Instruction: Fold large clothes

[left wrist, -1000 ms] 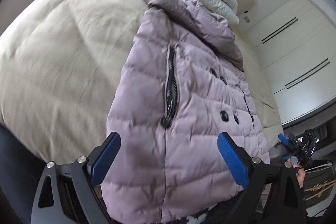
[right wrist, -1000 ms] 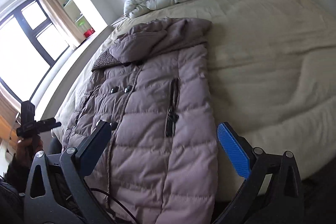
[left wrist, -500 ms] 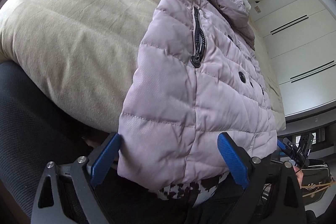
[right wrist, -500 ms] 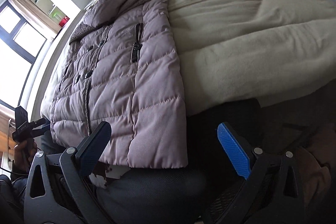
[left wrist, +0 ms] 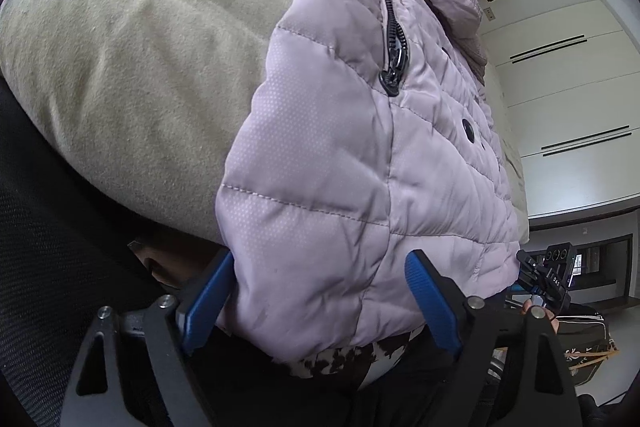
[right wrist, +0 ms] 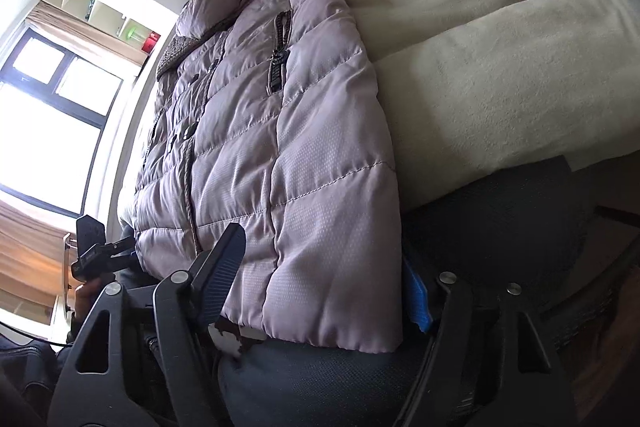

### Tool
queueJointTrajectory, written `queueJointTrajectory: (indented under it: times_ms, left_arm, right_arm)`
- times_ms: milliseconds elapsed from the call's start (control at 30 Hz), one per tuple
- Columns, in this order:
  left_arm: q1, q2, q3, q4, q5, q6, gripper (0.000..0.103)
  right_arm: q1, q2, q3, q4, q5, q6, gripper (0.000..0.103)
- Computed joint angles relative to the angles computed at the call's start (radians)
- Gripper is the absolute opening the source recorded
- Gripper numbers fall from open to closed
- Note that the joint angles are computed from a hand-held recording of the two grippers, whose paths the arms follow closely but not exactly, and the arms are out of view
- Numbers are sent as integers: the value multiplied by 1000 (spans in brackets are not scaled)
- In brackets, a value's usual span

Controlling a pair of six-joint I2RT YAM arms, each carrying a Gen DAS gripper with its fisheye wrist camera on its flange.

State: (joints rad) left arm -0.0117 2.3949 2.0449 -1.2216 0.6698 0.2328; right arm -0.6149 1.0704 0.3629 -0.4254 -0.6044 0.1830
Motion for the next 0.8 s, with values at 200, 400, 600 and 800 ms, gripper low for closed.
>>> queueJointTrajectory:
  times_ms: [200, 400, 600, 800]
  left_arm:
    - [17, 16, 26, -45, 23, 42, 42]
    - [32, -27, 2, -53, 71, 74, 10]
    - [73, -48, 93, -164, 270, 83, 9]
    - [113, -15, 252, -130, 552, -120, 7]
  right_arm:
    - [2, 3, -13, 19, -7, 19, 31]
    - [-21, -48, -24, 13, -29, 33, 16]
    - [26, -223, 12, -49, -48, 106, 10]
    - [55, -311, 116, -53, -48, 207, 10]
